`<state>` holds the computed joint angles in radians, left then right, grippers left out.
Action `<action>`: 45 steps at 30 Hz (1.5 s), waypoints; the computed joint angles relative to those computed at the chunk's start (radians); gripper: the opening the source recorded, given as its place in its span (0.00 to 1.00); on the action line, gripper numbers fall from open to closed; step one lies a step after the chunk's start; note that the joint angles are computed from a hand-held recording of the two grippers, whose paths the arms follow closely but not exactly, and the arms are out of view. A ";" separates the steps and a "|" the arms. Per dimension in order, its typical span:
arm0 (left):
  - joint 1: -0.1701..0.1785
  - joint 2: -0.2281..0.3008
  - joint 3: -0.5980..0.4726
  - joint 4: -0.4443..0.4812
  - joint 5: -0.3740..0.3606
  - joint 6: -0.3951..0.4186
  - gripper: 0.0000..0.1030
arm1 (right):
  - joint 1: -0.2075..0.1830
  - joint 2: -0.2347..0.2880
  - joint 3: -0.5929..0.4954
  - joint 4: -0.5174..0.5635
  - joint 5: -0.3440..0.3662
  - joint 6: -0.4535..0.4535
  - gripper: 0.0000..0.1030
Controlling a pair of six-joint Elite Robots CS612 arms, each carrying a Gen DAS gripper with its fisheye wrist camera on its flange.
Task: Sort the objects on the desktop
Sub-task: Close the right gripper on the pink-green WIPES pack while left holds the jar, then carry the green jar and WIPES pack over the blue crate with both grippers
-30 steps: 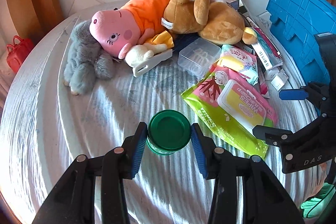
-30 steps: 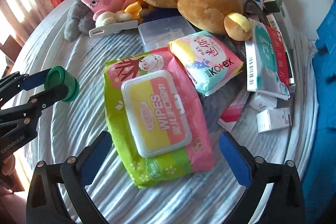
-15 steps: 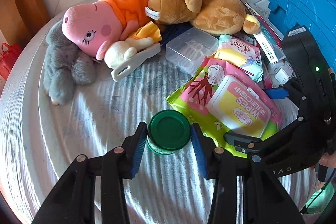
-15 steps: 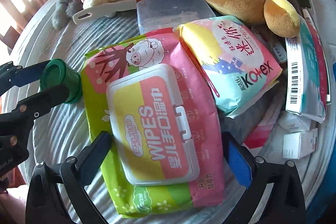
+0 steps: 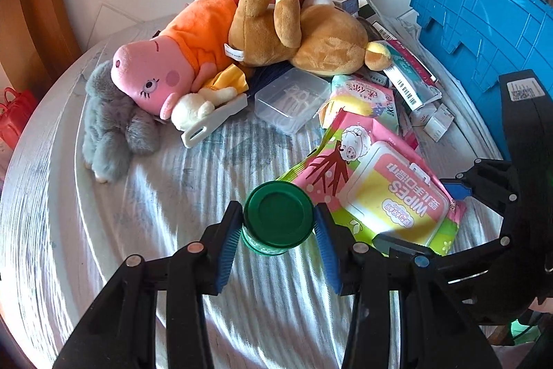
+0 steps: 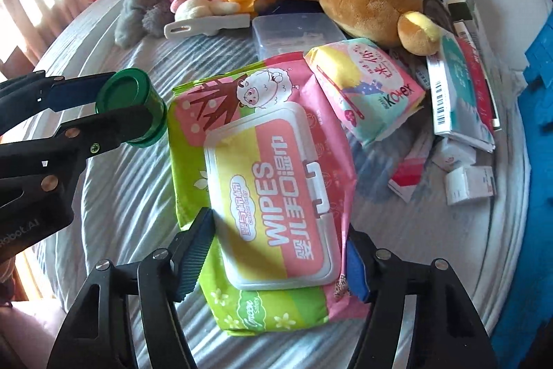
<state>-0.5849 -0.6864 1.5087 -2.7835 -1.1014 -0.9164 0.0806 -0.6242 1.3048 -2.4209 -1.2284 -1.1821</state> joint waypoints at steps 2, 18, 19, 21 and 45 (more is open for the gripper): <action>-0.007 -0.011 0.011 -0.011 0.019 0.002 0.41 | -0.011 -0.020 0.019 -0.011 0.026 0.009 0.65; -0.061 -0.065 -0.022 -0.194 0.237 0.195 0.41 | -0.085 -0.139 0.094 -0.408 0.344 0.308 0.65; -0.063 -0.063 -0.035 -0.212 0.245 0.219 0.41 | -0.093 -0.145 0.095 -0.439 0.359 0.335 0.65; -0.064 -0.057 -0.061 -0.253 0.256 0.271 0.41 | -0.107 -0.147 0.086 -0.507 0.387 0.395 0.66; -0.108 0.186 -0.680 -0.304 0.030 0.676 0.41 | -0.233 -0.017 -0.174 -0.771 0.034 0.884 0.66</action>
<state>-0.6925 -0.5000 0.8291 -3.0870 -1.0710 -0.2408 -0.1524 -0.6410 1.1309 -3.1922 -1.1946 -0.2980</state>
